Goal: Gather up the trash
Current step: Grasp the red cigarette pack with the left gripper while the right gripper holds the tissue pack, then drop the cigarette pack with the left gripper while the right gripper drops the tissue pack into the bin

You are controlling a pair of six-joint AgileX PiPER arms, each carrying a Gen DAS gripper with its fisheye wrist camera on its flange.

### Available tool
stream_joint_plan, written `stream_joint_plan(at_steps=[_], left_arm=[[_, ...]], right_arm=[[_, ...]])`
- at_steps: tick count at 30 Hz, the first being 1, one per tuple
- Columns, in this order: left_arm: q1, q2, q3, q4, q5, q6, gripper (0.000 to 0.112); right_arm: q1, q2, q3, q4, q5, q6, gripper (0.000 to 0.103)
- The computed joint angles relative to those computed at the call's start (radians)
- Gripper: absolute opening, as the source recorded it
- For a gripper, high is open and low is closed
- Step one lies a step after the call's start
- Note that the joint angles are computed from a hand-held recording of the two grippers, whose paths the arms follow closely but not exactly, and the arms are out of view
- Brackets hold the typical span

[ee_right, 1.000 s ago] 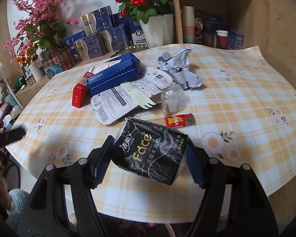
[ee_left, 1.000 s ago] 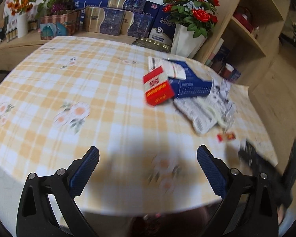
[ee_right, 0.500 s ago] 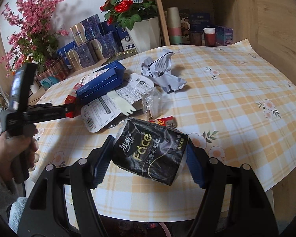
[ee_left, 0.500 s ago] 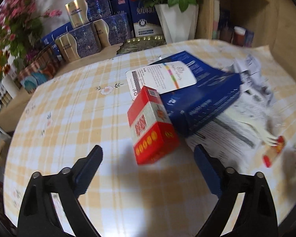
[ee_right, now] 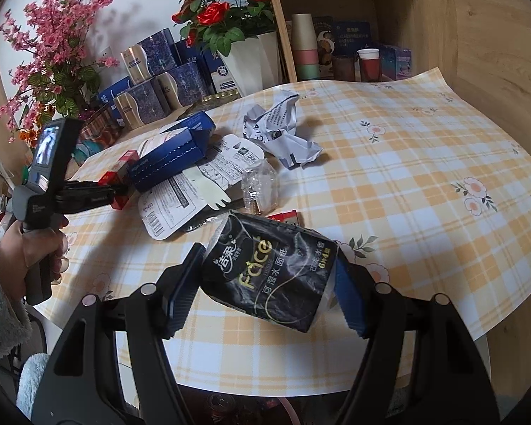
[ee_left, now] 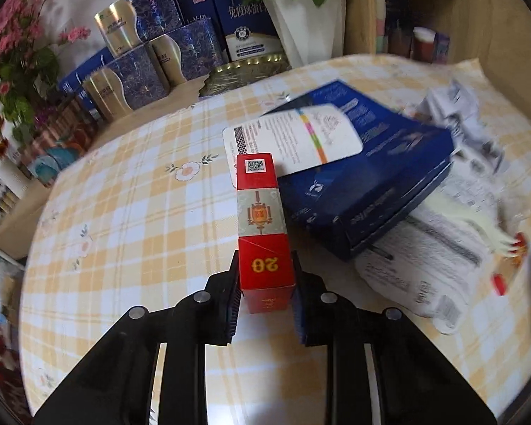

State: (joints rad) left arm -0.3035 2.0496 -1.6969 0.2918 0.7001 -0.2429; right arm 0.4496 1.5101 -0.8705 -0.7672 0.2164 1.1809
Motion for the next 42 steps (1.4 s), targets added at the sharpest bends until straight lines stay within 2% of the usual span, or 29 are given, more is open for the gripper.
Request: stream_joint_plan(at_steps=[7, 11, 20, 24, 27, 32, 34, 38, 42], left_arm=[[0.145, -0.173, 0.161, -0.382, -0.047, 0.192, 0.022], [0.177, -0.315, 0.311, -0.488, -0.083, 0.279, 0.022], [0.199, -0.657, 0.64, -0.805, -0.04, 0.561, 0.022], [0.106, -0.785, 0.784, -0.821, -0.036, 0.575, 0.022], [-0.005, -0.85, 0.877, -0.767, -0.066, 0.523, 0.022], [-0.183, -0.88, 0.986, -0.675, -0.108, 0.421, 0.022], [-0.255, -0.855, 1.009, -0.629, -0.116, 0.365, 0.022], [-0.326, -0.768, 1.009, -0.611, -0.114, 0.356, 0.022], [-0.334, -0.632, 0.96, -0.628, -0.083, 0.389, 0.022]], right_arm=[[0.029, -0.03, -0.004, 0.033, 0.022, -0.036, 0.069], [0.06, -0.065, 0.01, 0.026, 0.039, -0.022, 0.069], [0.161, -0.181, 0.092, -0.059, 0.105, 0.085, 0.069], [0.22, -0.245, 0.143, -0.119, 0.149, 0.167, 0.069], [0.277, -0.301, 0.19, -0.165, 0.193, 0.233, 0.069], [0.333, -0.364, 0.252, -0.192, 0.24, 0.283, 0.069], [0.342, -0.385, 0.271, -0.186, 0.249, 0.286, 0.069], [0.32, -0.404, 0.294, -0.183, 0.235, 0.291, 0.069], [0.266, -0.393, 0.308, -0.163, 0.184, 0.278, 0.069]])
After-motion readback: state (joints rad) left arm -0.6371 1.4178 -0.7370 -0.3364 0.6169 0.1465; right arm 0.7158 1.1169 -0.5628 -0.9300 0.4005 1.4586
